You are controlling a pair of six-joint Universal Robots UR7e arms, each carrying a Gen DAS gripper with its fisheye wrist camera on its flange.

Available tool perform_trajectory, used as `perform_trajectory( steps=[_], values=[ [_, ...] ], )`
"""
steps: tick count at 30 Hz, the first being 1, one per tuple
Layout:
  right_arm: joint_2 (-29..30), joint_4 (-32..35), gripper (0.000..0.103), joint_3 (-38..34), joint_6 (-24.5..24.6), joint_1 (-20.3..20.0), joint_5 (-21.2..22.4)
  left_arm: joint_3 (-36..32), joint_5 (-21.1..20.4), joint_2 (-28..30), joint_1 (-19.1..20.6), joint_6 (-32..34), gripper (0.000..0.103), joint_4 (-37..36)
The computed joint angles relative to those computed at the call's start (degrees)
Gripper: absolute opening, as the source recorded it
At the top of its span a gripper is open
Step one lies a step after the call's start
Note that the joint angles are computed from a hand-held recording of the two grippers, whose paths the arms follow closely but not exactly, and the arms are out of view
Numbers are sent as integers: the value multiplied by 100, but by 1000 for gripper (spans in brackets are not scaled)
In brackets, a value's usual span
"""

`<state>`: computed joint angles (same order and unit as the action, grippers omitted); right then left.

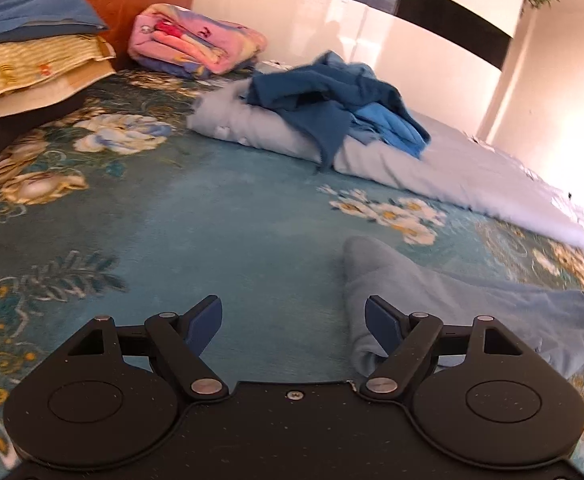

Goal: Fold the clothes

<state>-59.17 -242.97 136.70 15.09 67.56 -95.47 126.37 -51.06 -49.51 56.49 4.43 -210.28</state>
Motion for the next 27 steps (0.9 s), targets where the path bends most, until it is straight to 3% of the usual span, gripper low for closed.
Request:
perform_trajectory(
  steps=[2, 5, 8, 10, 18, 23, 25, 27],
  values=[
    [81, -72, 18, -163, -600, 531, -514, 58, 34, -91, 33, -43, 78, -59],
    [353, 90, 18, -652, -1991, 1539, -1579, 178, 30, -258, 90, -202, 78, -110],
    [779, 267, 18, -1160, -3186, 2225, -2109, 323, -51, -456, 135, -303, 78, -164],
    [1074, 502, 18, -1508, -3695, 2516, -2185, 439, -90, -608, 148, -339, 78, -202],
    [2000, 1729, 18, -2294, -3540, 3116, -2047, 833, 35, -1198, 248, -536, 80, -90],
    [2368, 2370, 18, -2496, -3551, 3287, -2284, 980, 22, -1373, 341, -653, 80, 111],
    [2443, 2424, 20, -2477, -3604, 3350, -2438, 977, -23, -1395, 374, -715, 80, 216],
    [2396, 2459, 29, -2359, -3552, 3355, -2369, 953, -65, -1378, 384, -736, 80, 278]
  ],
)
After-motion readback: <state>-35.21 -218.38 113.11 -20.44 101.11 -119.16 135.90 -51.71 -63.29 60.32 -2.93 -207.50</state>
